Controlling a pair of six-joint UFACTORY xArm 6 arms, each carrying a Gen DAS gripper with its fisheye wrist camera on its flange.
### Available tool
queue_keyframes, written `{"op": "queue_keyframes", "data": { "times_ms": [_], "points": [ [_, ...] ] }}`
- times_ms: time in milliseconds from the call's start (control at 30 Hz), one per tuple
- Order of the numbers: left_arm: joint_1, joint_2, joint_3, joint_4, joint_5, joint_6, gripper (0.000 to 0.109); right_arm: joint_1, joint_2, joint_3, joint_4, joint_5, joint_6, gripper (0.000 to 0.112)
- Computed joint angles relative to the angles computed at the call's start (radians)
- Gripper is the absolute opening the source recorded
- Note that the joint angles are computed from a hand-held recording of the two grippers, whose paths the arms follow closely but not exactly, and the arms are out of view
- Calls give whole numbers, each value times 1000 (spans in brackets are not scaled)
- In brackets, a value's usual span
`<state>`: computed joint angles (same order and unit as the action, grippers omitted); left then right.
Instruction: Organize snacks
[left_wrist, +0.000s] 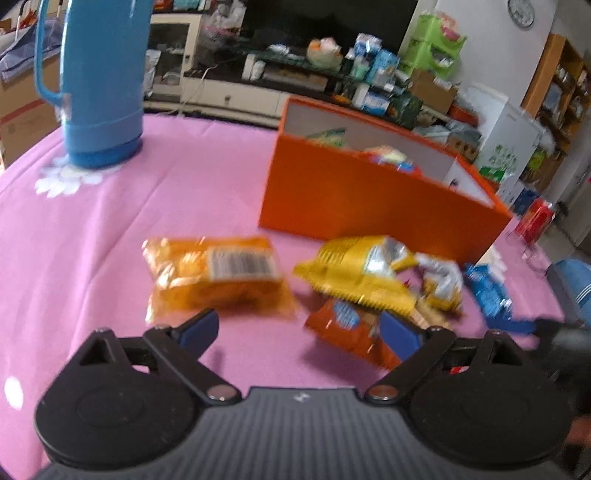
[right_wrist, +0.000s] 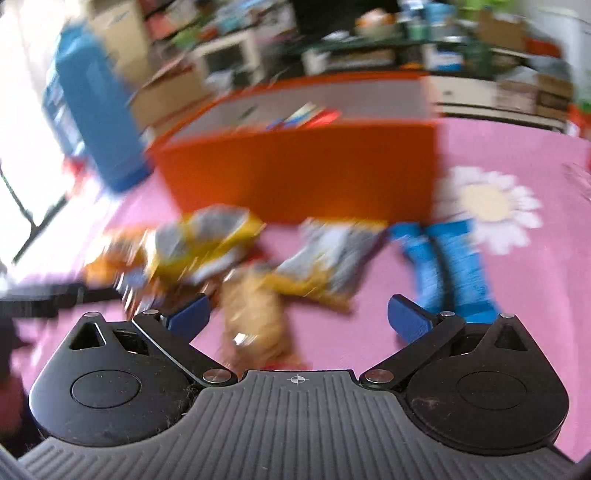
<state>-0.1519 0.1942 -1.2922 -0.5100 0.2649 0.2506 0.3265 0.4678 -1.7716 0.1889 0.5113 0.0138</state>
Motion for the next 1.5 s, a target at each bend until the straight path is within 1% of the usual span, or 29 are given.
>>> {"op": "queue_keyframes", "data": {
  "times_ms": [100, 167, 200, 233, 300, 367, 400, 433, 467, 500, 533, 567, 600, 667, 800, 867, 933, 1033, 1100, 1167, 1200, 1233, 1267, 1300, 1333, 1367, 1400, 1467, 1500],
  "points": [
    [-10, 47, -86, -26, 20, 72, 93, 18, 45, -61, -35, 70, -9, 87],
    [-14, 114, -188, -21, 61, 87, 93, 22, 57, -73, -28, 61, -12, 85],
    [-12, 156, -251, -35, 103, 105, 93, 24, 63, -80, -41, 58, -1, 81],
    [-7, 203, -323, -44, 164, 114, 93, 27, 69, -87, -50, 57, 5, 74],
    [-1, 288, -446, -11, 259, 80, 93, 29, 81, -101, -62, 59, 19, 67],
    [-2, 342, -513, 58, 291, 30, 93, 35, 91, -114, -114, 59, 32, 63],
    [-5, 352, -519, 94, 284, 3, 91, 38, 94, -119, -129, 64, 31, 63],
    [-6, 354, -514, 92, 281, 13, 89, 42, 97, -124, -144, 66, 34, 61],
    [-6, 357, -519, 73, 296, 35, 72, 44, 99, -127, -160, 71, 27, 59],
    [-4, 361, -530, 41, 323, 69, 59, 47, 96, -125, -184, 73, 23, 51],
    [-5, 357, -526, 19, 324, 86, 55, 49, 96, -127, -202, 76, 19, 42],
    [-10, 347, -512, 23, 305, 85, 52, 49, 91, -119, -189, 71, -1, 35],
    [-16, 332, -490, 30, 278, 92, 51, 47, 84, -114, -175, 76, -15, 21],
    [-27, 296, -446, 14, 239, 126, 51, 43, 58, -87, -165, 85, -30, 21],
    [-40, 207, -350, -86, 232, 232, 49, 28, -19, 18, -188, 69, -2, 21],
    [-50, 150, -286, -123, 226, 279, 48, 20, -83, 108, -226, 48, 57, 21],
    [-59, 104, -235, -166, 244, 330, 49, 18, -172, 235, -284, 7, 133, 21],
    [-70, 60, -161, -160, 270, 318, 49, 24, -290, 397, -409, -44, 305, 22],
    [-79, 26, -100, -124, 289, 271, 48, 26, -333, 447, -472, -43, 389, 22],
    [-84, -13, -39, -143, 289, 284, 48, 24, -355, 471, -491, -40, 425, 24],
    [-89, -40, 0, -152, 275, 295, 49, 25, -371, 492, -503, -44, 441, 26],
    [-95, -66, 36, -154, 257, 298, 53, 28, -387, 512, -519, -49, 456, 33],
    [-99, -88, 67, -156, 240, 298, 65, 29, -400, 530, -533, -53, 471, 39],
    [-103, -108, 96, -164, 216, 299, 68, 33, -404, 535, -534, -53, 480, 58],
    [-106, -123, 116, -172, 195, 300, 68, 32, -408, 541, -508, -51, 471, 75],
    [-106, -131, 124, -184, 182, 303, 68, 30, -415, 552, -477, -67, 463, 77],
    [-107, -135, 126, -198, 168, 301, 70, 23, -428, 573, -449, -115, 455, 77],
    [-101, -120, 98, -205, 162, 269, 71, 20, -449, 599, -492, -170, 518, 87],
    [-95, -109, 79, -210, 170, 250, 72, 15, -449, 596, -542, -181, 573, 90]
  ]
}}
